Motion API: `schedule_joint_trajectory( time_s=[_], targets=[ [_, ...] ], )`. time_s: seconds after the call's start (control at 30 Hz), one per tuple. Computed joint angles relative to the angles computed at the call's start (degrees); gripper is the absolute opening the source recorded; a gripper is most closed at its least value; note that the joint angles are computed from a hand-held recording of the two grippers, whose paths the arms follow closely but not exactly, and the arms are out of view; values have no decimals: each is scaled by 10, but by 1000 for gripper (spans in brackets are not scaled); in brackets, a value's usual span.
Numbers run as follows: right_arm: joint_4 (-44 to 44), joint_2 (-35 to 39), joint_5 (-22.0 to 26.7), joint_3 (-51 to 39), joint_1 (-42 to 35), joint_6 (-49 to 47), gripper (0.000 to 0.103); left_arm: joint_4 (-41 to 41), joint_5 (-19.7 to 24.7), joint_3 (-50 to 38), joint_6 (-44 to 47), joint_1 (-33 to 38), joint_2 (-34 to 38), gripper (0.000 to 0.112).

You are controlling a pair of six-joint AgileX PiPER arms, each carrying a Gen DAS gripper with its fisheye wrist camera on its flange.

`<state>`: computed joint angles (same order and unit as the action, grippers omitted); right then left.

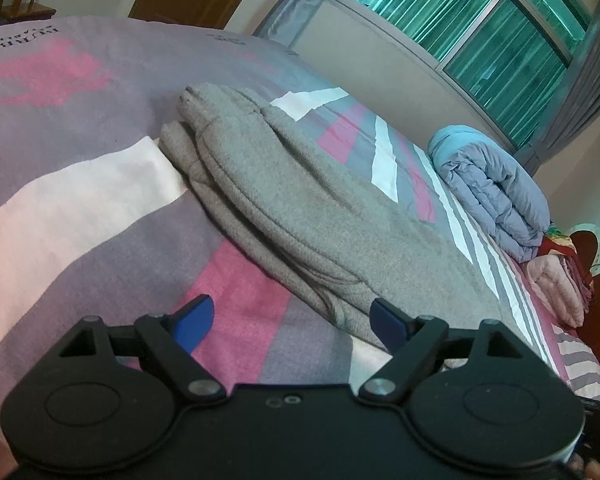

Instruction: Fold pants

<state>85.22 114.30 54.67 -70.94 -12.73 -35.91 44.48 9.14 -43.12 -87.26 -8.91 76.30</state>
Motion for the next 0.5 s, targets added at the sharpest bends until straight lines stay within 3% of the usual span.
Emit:
schedule_joint_trajectory(
  time_s=[0.17, 0.23, 0.33, 0.37, 0.5],
  targets=[
    [55, -31, 18, 51, -11, -93, 4, 2, -1, -1, -5, 0, 2, 79],
    [13, -9, -1, 28, -1, -54, 4, -5, 6, -5, 7, -3, 3, 79],
    [21, 16, 28, 16, -13, -35, 4, -24, 4, -4, 26, 0, 2, 79],
    [11, 13, 42, 11, -20, -22, 9, -12, 4, -4, 11, -1, 2, 79],
    [-23, -59, 40, 40, -85, -85, 12, 11, 8, -6, -14, -3, 0, 78]
  ],
)
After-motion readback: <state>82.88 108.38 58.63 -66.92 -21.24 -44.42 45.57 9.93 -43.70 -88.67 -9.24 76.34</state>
